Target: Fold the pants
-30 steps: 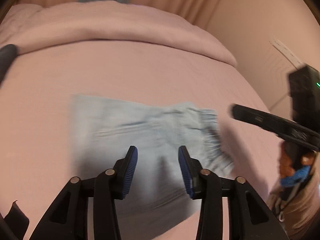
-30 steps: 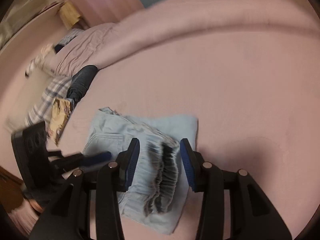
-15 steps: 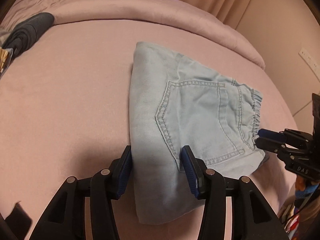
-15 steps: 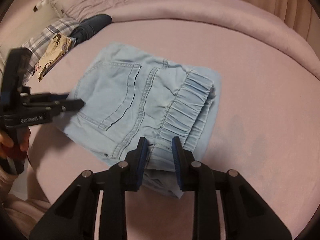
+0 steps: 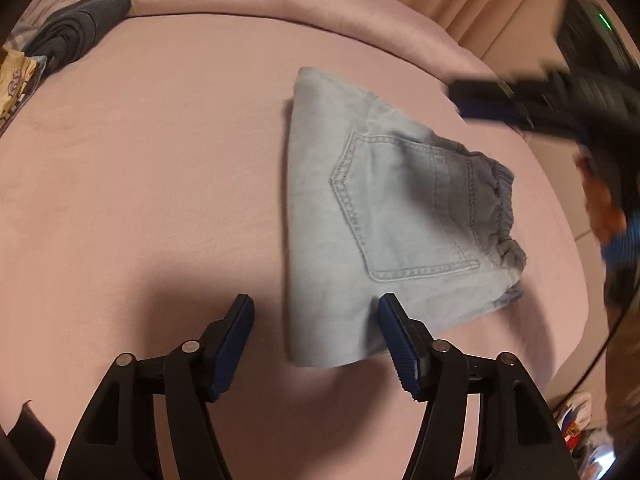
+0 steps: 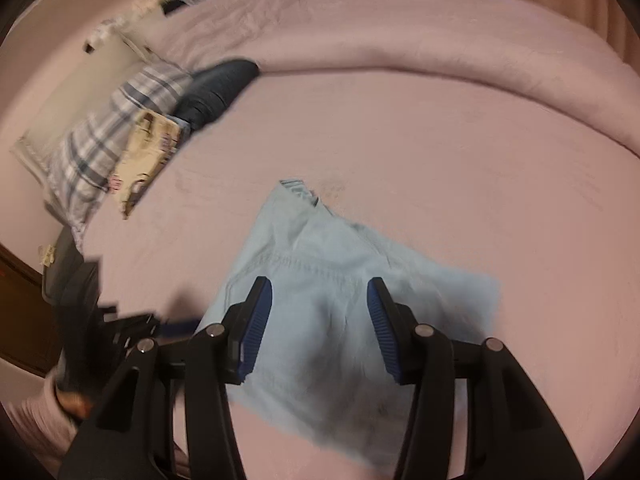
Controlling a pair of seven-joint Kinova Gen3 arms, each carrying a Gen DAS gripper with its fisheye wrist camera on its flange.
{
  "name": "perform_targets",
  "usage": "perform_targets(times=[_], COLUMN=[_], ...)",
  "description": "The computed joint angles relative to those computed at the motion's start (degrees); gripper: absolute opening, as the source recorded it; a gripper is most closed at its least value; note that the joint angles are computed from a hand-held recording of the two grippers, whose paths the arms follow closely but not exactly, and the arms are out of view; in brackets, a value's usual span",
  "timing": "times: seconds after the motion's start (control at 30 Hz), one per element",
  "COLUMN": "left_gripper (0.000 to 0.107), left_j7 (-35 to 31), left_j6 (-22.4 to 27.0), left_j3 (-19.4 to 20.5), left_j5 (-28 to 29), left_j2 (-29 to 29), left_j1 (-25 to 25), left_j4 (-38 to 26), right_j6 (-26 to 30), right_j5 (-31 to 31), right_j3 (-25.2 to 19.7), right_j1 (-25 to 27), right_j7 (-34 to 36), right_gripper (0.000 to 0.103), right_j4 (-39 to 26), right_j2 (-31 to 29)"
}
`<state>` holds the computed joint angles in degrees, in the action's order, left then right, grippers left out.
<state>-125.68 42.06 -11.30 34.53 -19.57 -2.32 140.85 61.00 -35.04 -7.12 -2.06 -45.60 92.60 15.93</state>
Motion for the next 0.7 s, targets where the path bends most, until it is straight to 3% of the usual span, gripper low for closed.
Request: perform_targets(times=[0.13,0.27,0.4,0.47,0.5,0.57,0.6,0.7], left_gripper=[0.064,0.043,0.039,0.032,0.031,0.029,0.028,0.027], left_j7=[-7.2,-13.6,-16.4,-18.7,-19.4,-20.6,-20.1,-18.6], left_j6=[3.4,5.6,6.2,7.1,7.3,8.1,7.6,6.8], left_j3=[-4.2,-5.1,-3.6,-3.7,-3.3,-3.0,-1.9,0.1], left_j5=[1.7,6.8,8.8,9.4,9.4,8.3,8.5,8.1], left_j2=[1.9,5.9,6.6,6.7,6.7,6.0,6.3,6.2], left_j1=[0.0,-1.2,-3.6,-5.1,-5.8,-7.4,-7.5,-7.6], left_j4=[-0.9,-1.7,-1.2,-1.0,-0.9,-0.5,-0.9,-1.2], right_j6=[2.5,4.7,7.8,8.7,9.7,10.1,8.9,6.7], right_j5=[4.9,9.8,11.2,11.6,10.6,10.3,11.6,15.3], right_j3=[-1.0,-1.3,-2.5,-3.0,-3.8,-5.1,-4.5,-3.2], right_j1=[-5.0,-8.7,-10.2,-10.6,-9.8,-9.4,-10.7,-14.2], right_j7=[-5.8,-11.3,-14.7,-15.5,-14.7,-12.8,-12.3,-14.4], right_gripper=[0.049,0.051,0.049,0.047,0.029,0.011,0.006,0.002], right_j4=[-8.2,-13.8,-18.7,-20.4,-21.2,-21.6,-21.0,-20.9], right_j2=[5.0,9.9,14.9,16.5,17.4,17.9,17.2,16.7])
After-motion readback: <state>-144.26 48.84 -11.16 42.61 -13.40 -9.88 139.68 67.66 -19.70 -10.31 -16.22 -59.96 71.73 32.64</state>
